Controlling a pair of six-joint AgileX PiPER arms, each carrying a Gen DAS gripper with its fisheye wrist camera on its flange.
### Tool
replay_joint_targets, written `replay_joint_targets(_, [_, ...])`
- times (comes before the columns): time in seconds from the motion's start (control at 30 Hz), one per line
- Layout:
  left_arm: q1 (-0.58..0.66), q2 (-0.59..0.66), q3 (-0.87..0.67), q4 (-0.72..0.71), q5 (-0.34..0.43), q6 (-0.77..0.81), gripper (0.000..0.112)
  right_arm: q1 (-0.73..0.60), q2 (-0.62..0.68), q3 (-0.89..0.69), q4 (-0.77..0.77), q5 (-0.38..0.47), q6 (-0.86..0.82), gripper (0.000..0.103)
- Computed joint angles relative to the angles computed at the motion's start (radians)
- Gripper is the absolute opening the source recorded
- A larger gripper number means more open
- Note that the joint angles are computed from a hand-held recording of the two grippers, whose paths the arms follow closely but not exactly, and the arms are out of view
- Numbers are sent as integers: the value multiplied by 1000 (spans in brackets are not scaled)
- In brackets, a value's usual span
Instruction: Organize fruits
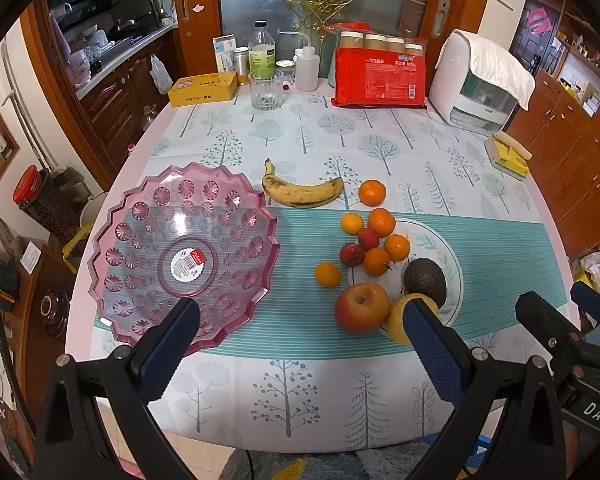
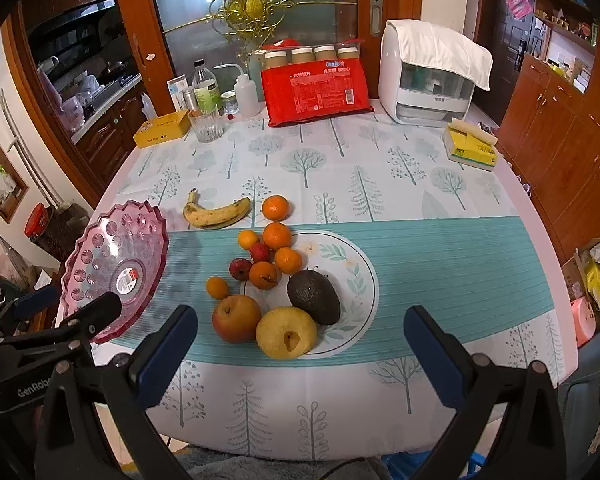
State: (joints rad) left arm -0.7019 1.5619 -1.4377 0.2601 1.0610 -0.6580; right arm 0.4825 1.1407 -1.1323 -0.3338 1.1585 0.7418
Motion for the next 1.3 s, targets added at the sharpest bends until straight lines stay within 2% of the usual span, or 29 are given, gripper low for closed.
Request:
replay_joint_targets(0.5, [49, 4, -14, -36, 2, 78, 101, 102, 22, 1, -94, 5, 142, 103])
replay_joint_targets(0.9, [4, -20, -2, 4, 3, 54, 101, 138, -26, 38, -119, 24, 212, 103])
replay_joint_targets(1.13, [-19, -29, 16, 10, -14, 15, 101, 134, -49, 62, -113, 19, 200, 103])
replay_joint_targets(1.3, [-37, 3, -3, -4, -4, 3, 101, 88, -60, 79, -73, 2, 127, 103])
